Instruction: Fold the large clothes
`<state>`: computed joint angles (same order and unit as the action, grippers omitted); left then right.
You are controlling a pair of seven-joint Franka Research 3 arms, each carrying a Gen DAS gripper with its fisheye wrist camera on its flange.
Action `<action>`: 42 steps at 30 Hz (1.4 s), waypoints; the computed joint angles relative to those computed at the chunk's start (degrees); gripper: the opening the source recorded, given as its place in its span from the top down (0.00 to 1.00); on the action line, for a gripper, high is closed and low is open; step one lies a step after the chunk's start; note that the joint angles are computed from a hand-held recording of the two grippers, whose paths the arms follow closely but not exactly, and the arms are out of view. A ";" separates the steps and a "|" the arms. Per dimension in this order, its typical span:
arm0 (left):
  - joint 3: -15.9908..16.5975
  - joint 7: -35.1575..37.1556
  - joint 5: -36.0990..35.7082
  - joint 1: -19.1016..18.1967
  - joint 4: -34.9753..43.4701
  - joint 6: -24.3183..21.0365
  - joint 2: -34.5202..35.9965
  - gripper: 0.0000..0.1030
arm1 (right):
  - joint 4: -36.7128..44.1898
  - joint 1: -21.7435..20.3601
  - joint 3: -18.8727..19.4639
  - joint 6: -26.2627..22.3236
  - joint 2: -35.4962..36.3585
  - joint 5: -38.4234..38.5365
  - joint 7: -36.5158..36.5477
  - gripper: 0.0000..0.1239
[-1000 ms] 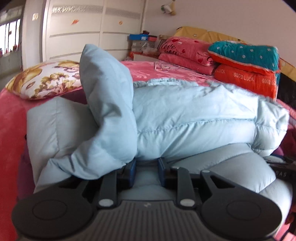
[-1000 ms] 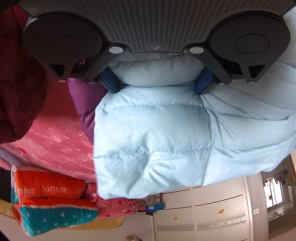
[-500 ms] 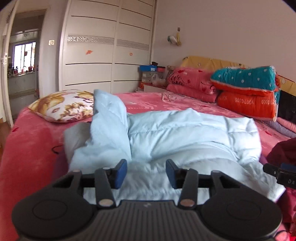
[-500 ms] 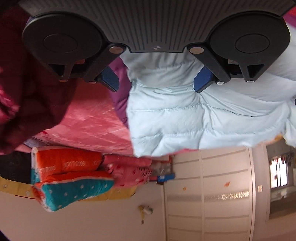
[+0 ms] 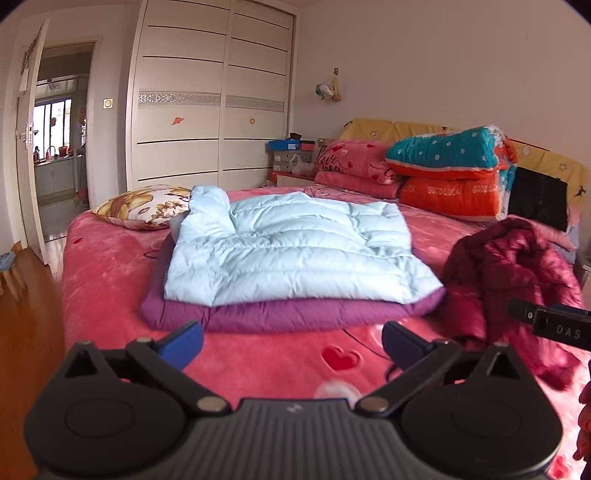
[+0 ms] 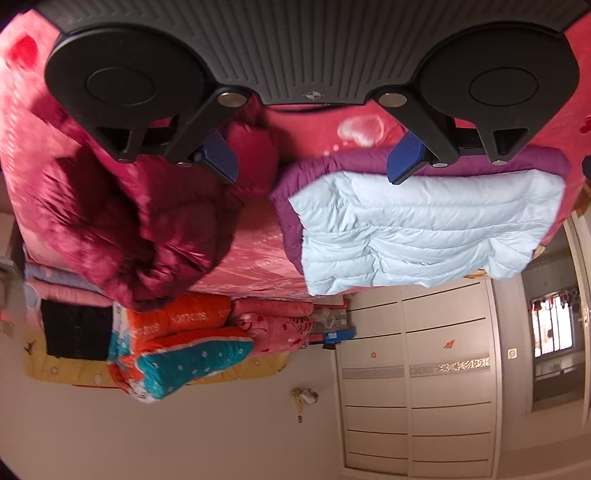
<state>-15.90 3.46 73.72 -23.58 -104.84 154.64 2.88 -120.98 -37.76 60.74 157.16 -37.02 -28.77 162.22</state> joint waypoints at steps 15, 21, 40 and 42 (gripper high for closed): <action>-9.85 -0.62 -6.18 1.11 -16.15 -5.37 -22.40 0.01 | -6.90 29.33 -13.24 -24.68 -20.07 4.96 2.25 0.17; -12.26 0.13 -11.27 3.36 -19.65 -4.46 -28.53 0.01 | -4.25 29.61 -12.42 -27.58 -24.03 5.96 1.03 0.17; -17.30 4.12 -19.38 8.85 -24.56 -4.95 -35.90 0.01 | 2.33 25.93 -9.60 -29.63 -25.23 15.66 -8.79 0.17; -17.41 4.39 -19.94 9.00 -24.85 -5.19 -35.89 0.01 | 2.30 25.92 -9.48 -29.75 -24.90 16.25 -9.45 0.17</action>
